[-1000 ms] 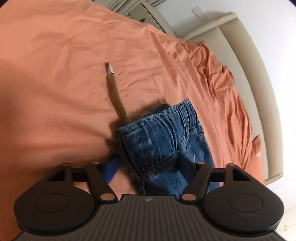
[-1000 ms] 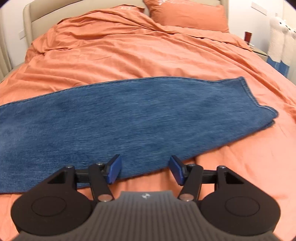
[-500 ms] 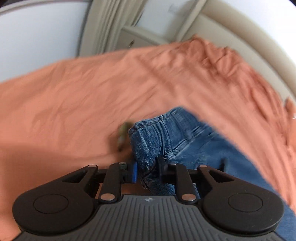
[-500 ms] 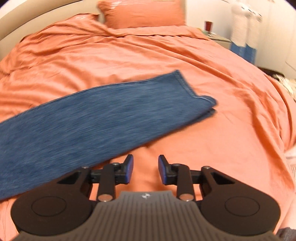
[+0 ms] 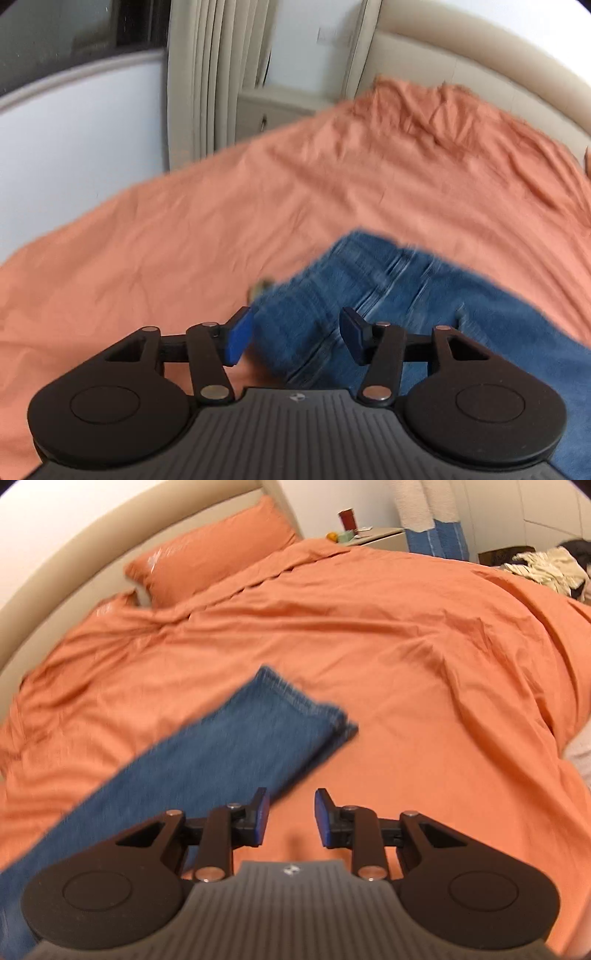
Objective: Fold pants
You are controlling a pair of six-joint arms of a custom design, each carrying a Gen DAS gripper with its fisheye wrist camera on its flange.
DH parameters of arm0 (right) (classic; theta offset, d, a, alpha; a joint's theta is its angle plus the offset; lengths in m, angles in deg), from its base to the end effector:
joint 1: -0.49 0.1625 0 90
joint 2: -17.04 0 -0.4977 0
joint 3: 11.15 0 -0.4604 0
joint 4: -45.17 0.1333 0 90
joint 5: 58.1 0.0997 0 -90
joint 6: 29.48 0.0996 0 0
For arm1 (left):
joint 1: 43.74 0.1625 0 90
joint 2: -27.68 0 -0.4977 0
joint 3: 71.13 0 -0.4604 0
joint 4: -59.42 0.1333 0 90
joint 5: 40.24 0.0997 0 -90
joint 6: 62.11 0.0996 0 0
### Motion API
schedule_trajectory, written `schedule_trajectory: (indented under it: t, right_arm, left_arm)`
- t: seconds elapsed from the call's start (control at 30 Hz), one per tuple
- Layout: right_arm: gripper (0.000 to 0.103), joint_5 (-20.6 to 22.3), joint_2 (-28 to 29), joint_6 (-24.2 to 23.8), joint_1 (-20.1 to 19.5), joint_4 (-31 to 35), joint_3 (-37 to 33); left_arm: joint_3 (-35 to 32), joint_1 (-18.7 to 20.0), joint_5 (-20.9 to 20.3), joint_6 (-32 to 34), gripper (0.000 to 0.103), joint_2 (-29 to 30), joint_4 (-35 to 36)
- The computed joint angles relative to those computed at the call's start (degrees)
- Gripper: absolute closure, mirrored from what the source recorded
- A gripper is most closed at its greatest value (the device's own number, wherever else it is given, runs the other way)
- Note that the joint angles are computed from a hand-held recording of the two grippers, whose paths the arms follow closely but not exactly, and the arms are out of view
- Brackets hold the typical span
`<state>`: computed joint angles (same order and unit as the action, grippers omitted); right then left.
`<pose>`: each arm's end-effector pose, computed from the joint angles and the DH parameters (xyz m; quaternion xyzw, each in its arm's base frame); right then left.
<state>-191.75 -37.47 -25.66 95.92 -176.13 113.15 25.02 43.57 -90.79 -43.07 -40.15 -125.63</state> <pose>0.1171 -0.5503 0.1889 -0.1789 -0.8004 0.4989 0.2802 0.1634 -0.7116 0.4662 -0.0341 0.8071 -0.4724 0.3526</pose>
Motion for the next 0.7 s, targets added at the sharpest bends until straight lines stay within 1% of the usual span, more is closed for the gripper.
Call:
schedule_trajectory:
  t: [0.07,0.1,0.13,0.2,0.23,0.3,0.33,0.4,0.43,0.47,0.5,0.53,0.57,0.63,0.7]
  right_arm:
    - [0.079,2.4,-0.7,2.1,-1.9,0.4,-1.0]
    - [0.079,3.1,-0.9,2.9,-2.9,0.8,-1.5]
    - [0.079,3.4,-0.8,3.5,-3.9,1.1,-2.3]
    - [0.078,4.6,-0.5,5.5,-5.7,2.0,-3.7]
    - [0.078,5.5,-0.5,6.5,-6.6,2.3,-4.1]
    - [0.078,7.1,-0.3,8.4,-8.2,2.6,-4.8]
    - [0.081,8.4,-0.4,9.3,-8.9,3.1,-5.1]
    - [0.096,9.4,-0.6,9.9,-9.7,3.7,-5.6]
    - [0.102,10.3,-0.9,9.4,-9.8,3.8,-5.6]
    - [0.103,10.9,-1.0,7.6,-9.5,2.6,-5.7]
    - [0.103,12.3,-0.9,4.0,-8.9,-0.6,-5.6]
    - [0.103,13.8,-0.6,-0.9,-8.2,-4.6,-5.5]
    - [0.103,14.0,-0.5,-4.9,-7.5,-6.9,-5.7]
    - [0.103,11.5,-0.6,-7.5,-7.2,-5.6,-6.1]
    - [0.103,9.4,-0.7,-7.4,-8.2,-2.2,-6.2]
  left_arm:
    - [0.8,-1.0,-1.0,1.7,0.041,-0.2,-2.6]
    - [1.0,-1.5,-1.4,2.7,0.041,-0.1,-2.7]
    - [0.8,-1.9,-1.7,3.1,0.041,0.0,-1.0]
    - [0.3,-2.4,-2.5,2.2,0.046,0.4,3.7]
    - [-0.1,-2.6,-2.5,2.1,0.051,0.9,5.2]
    - [-0.8,-3.0,-2.1,3.1,0.052,2.2,6.8]
    - [-1.1,-3.0,-2.2,3.5,0.054,2.9,7.6]
    - [-2.3,-3.1,-1.8,3.2,0.060,4.3,10.2]
    - [-2.7,-3.2,-1.1,3.5,0.064,5.1,10.6]
    - [-3.1,-3.2,-0.3,4.2,0.065,5.9,10.7]
    - [-3.5,-3.3,0.5,5.1,0.065,6.6,10.6]
    - [-3.9,-3.3,1.1,5.6,0.065,7.2,10.6]
    - [-4.3,-3.1,1.3,6.0,0.065,7.6,11.0]
    - [-4.7,-2.7,1.0,6.5,0.065,8.2,11.4]
    - [-5.0,-2.3,0.6,5.2,0.065,8.3,12.2]
